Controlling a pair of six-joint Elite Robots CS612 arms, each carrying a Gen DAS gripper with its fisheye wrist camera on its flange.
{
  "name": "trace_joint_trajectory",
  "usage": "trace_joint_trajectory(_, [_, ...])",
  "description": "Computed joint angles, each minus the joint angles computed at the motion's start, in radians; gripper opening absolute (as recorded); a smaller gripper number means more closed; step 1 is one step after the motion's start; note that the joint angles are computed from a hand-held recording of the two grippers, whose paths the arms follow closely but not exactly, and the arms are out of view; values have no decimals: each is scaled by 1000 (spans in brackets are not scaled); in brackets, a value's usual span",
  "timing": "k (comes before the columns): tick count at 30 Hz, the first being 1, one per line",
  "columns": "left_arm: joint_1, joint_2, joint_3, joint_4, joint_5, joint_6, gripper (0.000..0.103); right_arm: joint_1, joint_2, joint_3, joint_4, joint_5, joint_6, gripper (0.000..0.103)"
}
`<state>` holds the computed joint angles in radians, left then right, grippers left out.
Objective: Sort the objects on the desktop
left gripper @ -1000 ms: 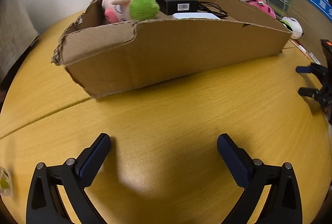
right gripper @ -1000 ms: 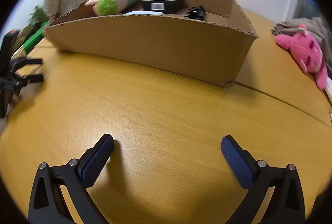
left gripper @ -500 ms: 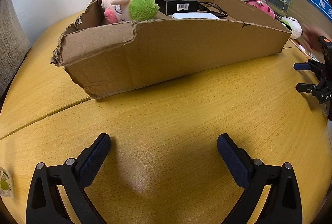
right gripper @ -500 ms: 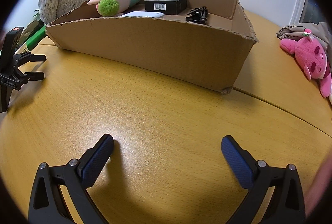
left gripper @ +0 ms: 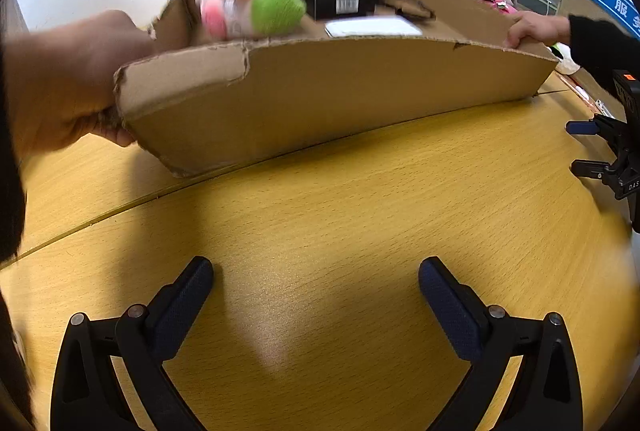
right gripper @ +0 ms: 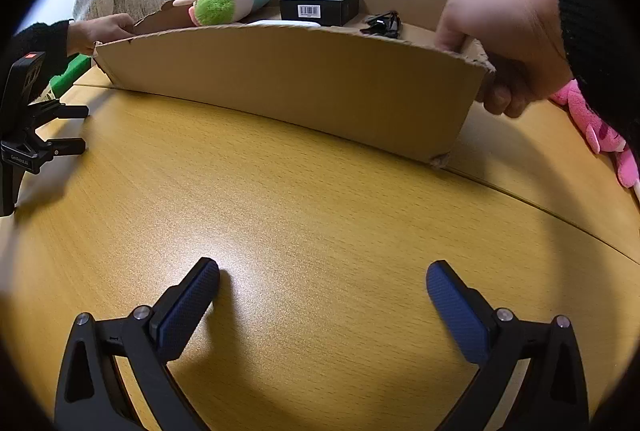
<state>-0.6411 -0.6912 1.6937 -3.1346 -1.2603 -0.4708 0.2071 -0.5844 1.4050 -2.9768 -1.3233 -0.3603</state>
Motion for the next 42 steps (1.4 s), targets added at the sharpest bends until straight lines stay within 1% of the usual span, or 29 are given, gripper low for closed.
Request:
trace_joint_trajectory(16, [0,-1,1,0,0,0,103,0,0,0,0,-1,2,103])
trace_joint_trajectory(42, [-17,-24,13,11,0,1,103,-4,-11,13,-1,0,0,103])
